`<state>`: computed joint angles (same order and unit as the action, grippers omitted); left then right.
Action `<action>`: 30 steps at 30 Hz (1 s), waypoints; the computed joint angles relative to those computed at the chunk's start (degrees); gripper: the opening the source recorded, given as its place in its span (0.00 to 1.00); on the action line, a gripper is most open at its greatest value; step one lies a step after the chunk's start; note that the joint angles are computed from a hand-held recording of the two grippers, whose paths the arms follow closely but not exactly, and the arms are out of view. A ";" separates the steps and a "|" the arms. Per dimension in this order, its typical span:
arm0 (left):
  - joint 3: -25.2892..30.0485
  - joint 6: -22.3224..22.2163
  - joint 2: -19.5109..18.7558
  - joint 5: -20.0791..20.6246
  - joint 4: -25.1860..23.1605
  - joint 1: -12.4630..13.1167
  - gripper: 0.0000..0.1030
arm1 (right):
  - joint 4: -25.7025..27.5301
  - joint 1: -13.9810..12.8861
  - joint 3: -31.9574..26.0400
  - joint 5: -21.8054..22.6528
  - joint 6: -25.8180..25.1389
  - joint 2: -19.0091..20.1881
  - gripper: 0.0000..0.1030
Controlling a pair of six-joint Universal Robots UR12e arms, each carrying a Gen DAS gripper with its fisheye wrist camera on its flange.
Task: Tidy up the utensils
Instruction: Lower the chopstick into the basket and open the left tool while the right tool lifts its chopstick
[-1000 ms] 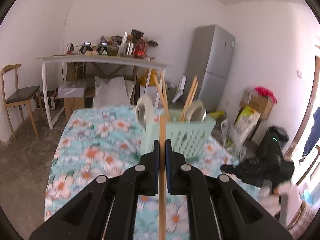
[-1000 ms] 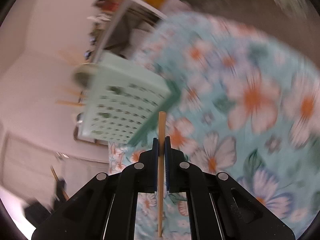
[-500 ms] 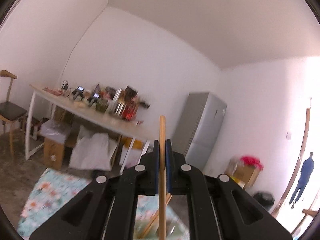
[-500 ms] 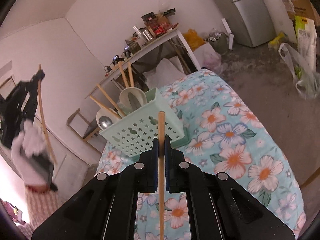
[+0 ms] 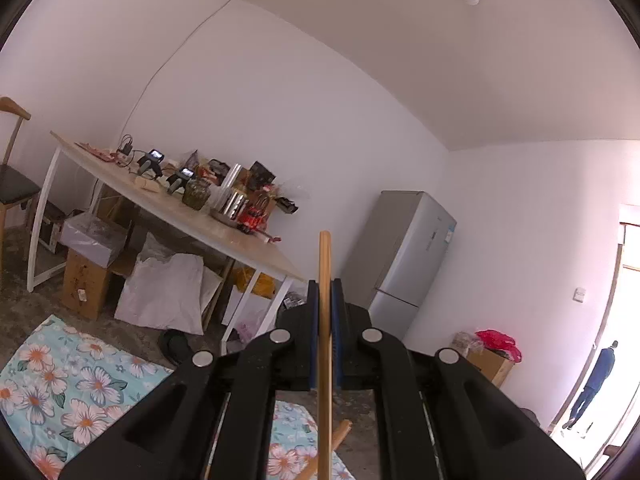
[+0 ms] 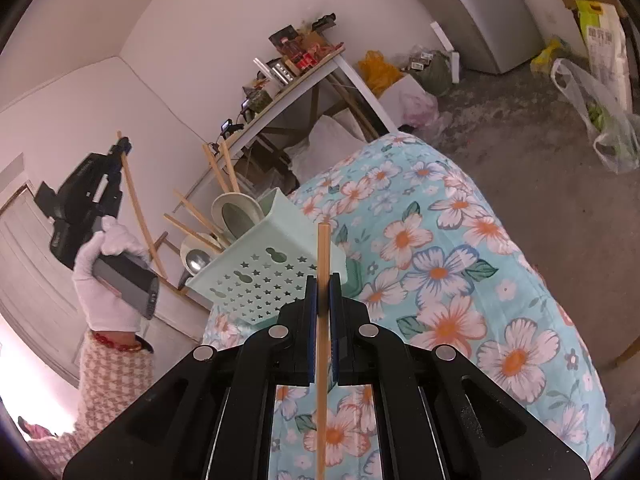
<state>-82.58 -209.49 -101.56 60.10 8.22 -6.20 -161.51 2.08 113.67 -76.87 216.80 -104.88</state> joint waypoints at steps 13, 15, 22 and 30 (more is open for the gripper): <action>1.46 2.48 -1.73 0.45 -2.26 -0.90 0.05 | -0.34 -1.85 0.78 2.14 0.84 -0.23 0.04; 0.86 3.66 -1.59 1.38 -3.13 -1.10 0.05 | -0.27 -1.99 0.91 2.16 0.86 -0.25 0.04; -1.96 7.34 -0.20 3.55 -4.51 -1.52 0.05 | -0.26 -2.11 1.08 2.14 0.78 -0.32 0.04; -5.73 13.90 3.29 3.80 -12.16 -1.46 0.05 | 0.48 -1.55 0.87 0.86 0.28 -0.66 0.04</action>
<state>-88.31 -195.58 -98.28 63.90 -3.94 -7.66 -161.03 0.53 114.54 -76.01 217.09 -105.54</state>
